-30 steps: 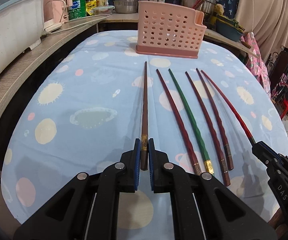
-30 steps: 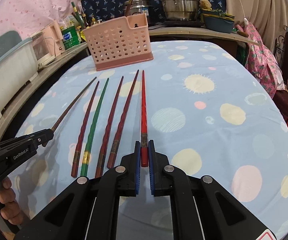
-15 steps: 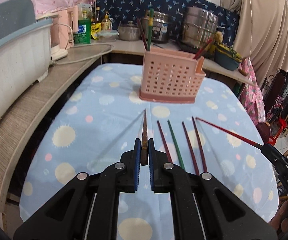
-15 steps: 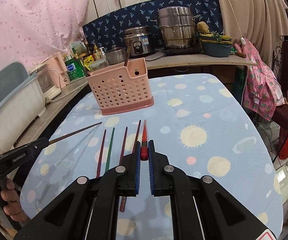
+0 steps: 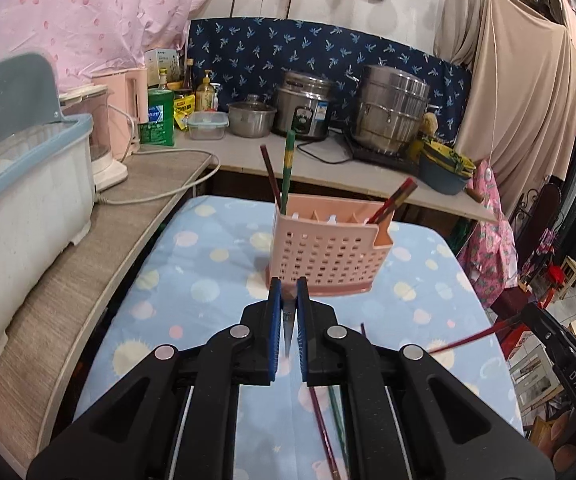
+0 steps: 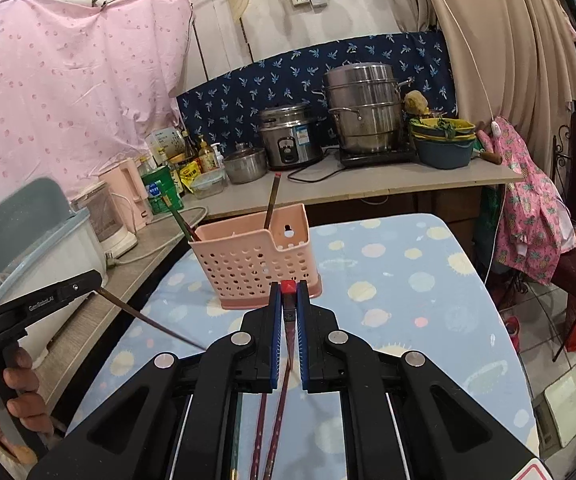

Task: Organize utensils
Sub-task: 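Lift both held chopsticks and carry them over the pink basket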

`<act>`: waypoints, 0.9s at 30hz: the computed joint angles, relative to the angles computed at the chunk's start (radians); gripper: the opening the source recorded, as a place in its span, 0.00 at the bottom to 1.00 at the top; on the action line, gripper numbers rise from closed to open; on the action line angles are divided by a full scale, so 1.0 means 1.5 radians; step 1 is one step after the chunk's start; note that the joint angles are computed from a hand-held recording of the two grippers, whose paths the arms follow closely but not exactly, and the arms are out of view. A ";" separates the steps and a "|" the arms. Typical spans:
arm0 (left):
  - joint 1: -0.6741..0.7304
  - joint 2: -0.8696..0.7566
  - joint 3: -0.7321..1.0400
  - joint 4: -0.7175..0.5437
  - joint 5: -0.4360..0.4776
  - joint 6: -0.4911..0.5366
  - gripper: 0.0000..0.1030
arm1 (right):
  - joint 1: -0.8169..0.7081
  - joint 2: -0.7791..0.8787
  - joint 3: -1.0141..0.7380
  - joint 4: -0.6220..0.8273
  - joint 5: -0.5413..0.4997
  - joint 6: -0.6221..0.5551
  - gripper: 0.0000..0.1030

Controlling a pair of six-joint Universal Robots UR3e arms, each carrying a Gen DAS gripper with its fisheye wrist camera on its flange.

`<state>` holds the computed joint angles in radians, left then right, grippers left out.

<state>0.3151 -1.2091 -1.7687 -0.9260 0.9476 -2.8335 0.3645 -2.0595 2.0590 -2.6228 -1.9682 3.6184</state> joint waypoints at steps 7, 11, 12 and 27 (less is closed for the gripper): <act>-0.035 -0.070 0.116 -0.015 -0.003 -0.036 0.07 | -0.055 0.019 -0.075 0.006 0.063 -0.042 0.07; -0.060 -0.120 0.207 -0.008 -0.004 -0.072 0.07 | -0.100 0.039 -0.126 0.007 0.127 -0.059 0.07; -0.067 -0.136 0.235 -0.004 -0.002 -0.083 0.07 | -0.108 0.048 -0.142 0.006 0.137 -0.062 0.07; -0.187 -0.511 0.778 0.017 0.114 -0.251 0.07 | -0.241 0.309 -0.470 -0.053 0.261 -0.070 0.07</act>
